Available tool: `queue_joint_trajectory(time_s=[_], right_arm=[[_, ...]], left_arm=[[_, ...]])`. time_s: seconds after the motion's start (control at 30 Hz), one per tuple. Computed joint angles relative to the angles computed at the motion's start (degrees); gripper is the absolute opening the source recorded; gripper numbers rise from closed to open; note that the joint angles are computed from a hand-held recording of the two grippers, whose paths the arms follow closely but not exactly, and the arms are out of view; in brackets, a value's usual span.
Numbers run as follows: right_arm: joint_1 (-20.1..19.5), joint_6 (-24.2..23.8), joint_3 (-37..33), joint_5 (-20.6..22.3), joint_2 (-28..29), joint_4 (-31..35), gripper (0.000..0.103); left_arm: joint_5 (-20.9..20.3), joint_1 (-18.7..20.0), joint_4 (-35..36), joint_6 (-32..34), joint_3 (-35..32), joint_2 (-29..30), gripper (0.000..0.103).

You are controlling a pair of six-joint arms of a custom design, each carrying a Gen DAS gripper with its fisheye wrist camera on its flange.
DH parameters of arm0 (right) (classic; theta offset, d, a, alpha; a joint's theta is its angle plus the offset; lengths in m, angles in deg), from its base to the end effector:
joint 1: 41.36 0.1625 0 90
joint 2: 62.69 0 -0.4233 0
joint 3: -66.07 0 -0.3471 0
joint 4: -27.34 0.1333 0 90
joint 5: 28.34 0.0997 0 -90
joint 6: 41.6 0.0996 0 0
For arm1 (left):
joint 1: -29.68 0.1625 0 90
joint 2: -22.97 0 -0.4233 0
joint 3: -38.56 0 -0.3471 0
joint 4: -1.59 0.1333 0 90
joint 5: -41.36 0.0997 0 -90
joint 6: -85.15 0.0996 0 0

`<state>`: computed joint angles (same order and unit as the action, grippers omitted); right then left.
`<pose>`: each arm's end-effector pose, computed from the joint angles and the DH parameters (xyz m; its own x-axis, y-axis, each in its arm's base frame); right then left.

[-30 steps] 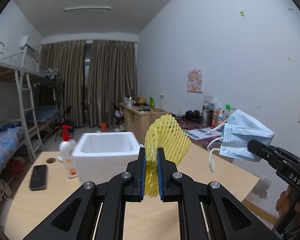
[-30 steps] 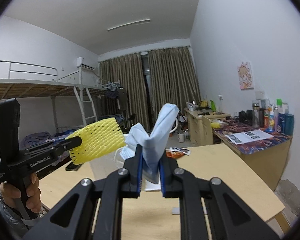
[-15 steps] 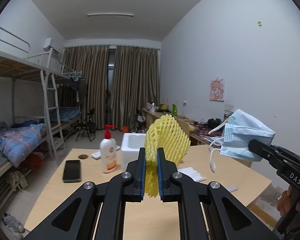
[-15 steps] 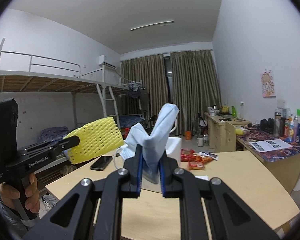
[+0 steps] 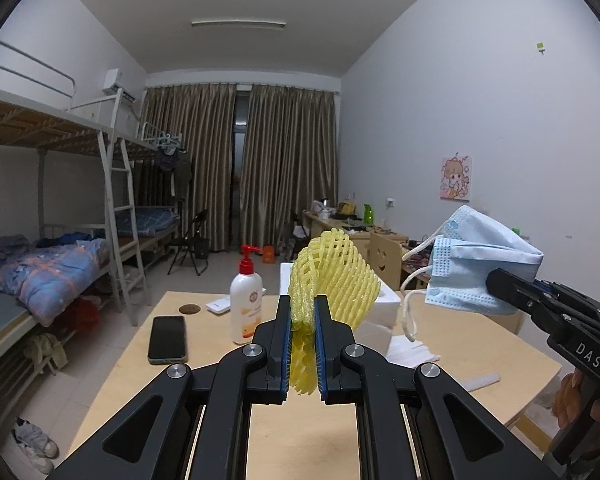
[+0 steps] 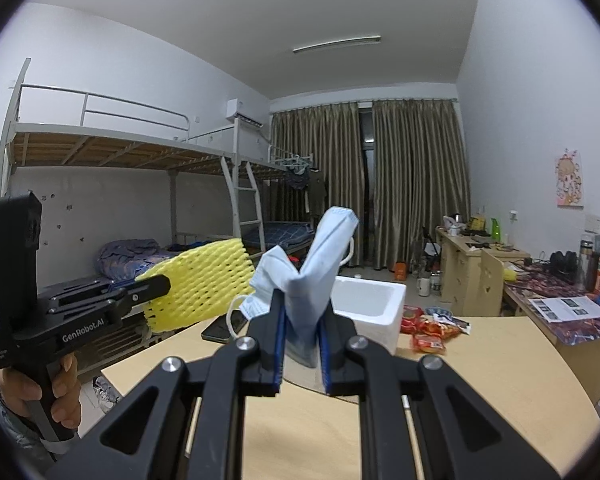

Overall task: Organize soft objects
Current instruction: 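Carry the net sleeve with the left tool over the foam box while the right tool carries the mask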

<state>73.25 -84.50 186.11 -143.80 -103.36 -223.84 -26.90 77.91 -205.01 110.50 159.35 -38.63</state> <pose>0.2856 -0.4063 0.1831 -0.6907 -0.0802 0.7186 -0.7229 0.1023 -0.6834 -0.2133 -0.4943 0.2709 -0.6603 0.5208 -0.5410 0.7099 0.1978 -0.6760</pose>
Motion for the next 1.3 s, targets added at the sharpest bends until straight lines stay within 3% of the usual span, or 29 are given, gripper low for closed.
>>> queue_joint_trajectory(time_s=[0.6,1.3], right_arm=[[-2.71,0.48,-7.27,3.28,-1.92,11.12,0.018],[-5.75,-0.1,-13.41,3.55,-1.97,14.98,0.018]], left_arm=[[-1.75,2.57,6.85,1.12,-13.65,6.14,0.011],[-5.73,4.85,14.81,2.68,-29.12,15.7,0.011]])
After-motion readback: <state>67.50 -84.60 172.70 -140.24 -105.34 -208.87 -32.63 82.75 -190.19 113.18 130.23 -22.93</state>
